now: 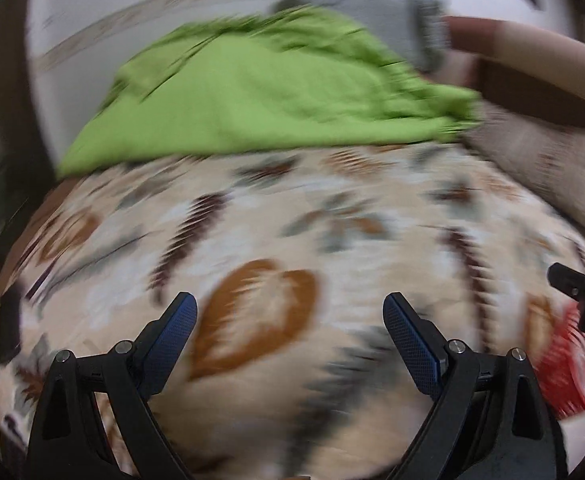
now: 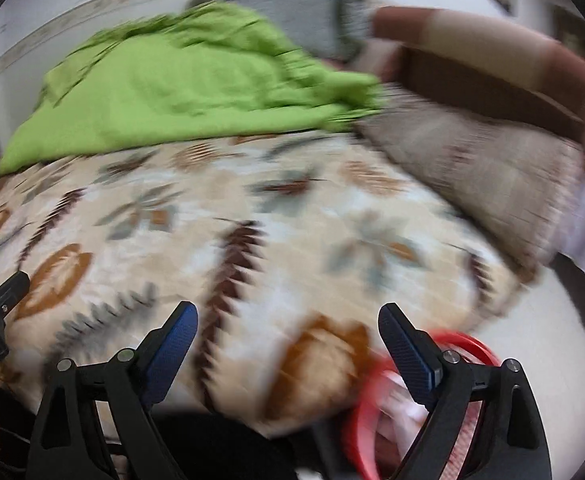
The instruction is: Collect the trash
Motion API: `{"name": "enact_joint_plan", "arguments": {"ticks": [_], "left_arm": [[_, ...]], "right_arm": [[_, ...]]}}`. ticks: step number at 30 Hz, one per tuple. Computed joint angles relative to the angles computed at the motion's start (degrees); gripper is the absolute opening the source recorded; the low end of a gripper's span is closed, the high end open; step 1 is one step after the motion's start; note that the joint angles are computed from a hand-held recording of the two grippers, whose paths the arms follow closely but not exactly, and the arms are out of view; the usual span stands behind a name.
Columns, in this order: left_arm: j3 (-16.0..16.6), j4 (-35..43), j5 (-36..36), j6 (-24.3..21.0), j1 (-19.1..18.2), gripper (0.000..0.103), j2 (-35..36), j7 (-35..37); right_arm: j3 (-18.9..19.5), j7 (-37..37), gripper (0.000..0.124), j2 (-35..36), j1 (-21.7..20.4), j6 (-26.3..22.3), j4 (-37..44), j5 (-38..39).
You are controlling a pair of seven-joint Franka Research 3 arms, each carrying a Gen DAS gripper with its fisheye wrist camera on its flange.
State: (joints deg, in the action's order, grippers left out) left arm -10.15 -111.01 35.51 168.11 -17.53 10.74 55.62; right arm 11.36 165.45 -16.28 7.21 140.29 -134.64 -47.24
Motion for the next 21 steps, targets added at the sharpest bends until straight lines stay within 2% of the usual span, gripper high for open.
{"name": "enact_joint_plan", "arguments": {"ticks": [4, 6, 8, 10, 13, 14, 16, 17, 21], "left_arm": [[0.1, 10.4, -6.2, -12.0, 1.6, 0.093, 7.7, 2.9], [1.2, 15.4, -6.8, -15.9, 1.4, 0.093, 11.6, 2.5], [1.4, 21.0, -8.4, -20.9, 1.2, 0.093, 15.7, 3.6], [0.9, 23.8, -11.1, -22.8, 1.9, 0.093, 18.1, 4.9], [1.3, 29.4, -12.7, -27.5, 1.6, 0.093, 22.2, 6.0], [1.4, 30.6, -13.1, -28.0, 1.6, 0.096, 23.1, 6.5], [2.2, 32.5, -12.6, -27.1, 1.2, 0.098, 24.7, 6.6], [2.0, 33.4, -12.9, -26.9, 1.3, 0.102, 25.4, 7.2], [3.1, 34.3, -12.3, -24.9, 0.6, 0.103, 26.8, 7.1]], "right_arm": [[-3.6, -9.7, 0.094, 16.1, 1.2, 2.9, 13.2, 4.3], [-5.2, -14.6, 0.094, 25.3, 2.2, 3.0, 22.1, 7.8], [-6.5, -16.6, 0.094, 31.5, 3.6, 1.2, 28.9, 8.7], [-8.3, -16.0, 0.094, 37.2, 5.5, 0.6, 35.2, 8.2], [-11.1, -16.1, 0.094, 41.9, 8.4, -0.3, 40.4, 7.3], [-11.5, -17.6, 0.095, 43.0, 8.8, -0.5, 41.5, 8.1], [-13.8, -14.9, 0.103, 43.1, 10.1, 0.4, 41.1, 8.3], [-14.2, -14.7, 0.103, 42.6, 9.9, 2.8, 39.7, 9.7], [-15.4, -16.0, 0.103, 41.0, 8.8, 11.3, 35.0, 15.7]]}}
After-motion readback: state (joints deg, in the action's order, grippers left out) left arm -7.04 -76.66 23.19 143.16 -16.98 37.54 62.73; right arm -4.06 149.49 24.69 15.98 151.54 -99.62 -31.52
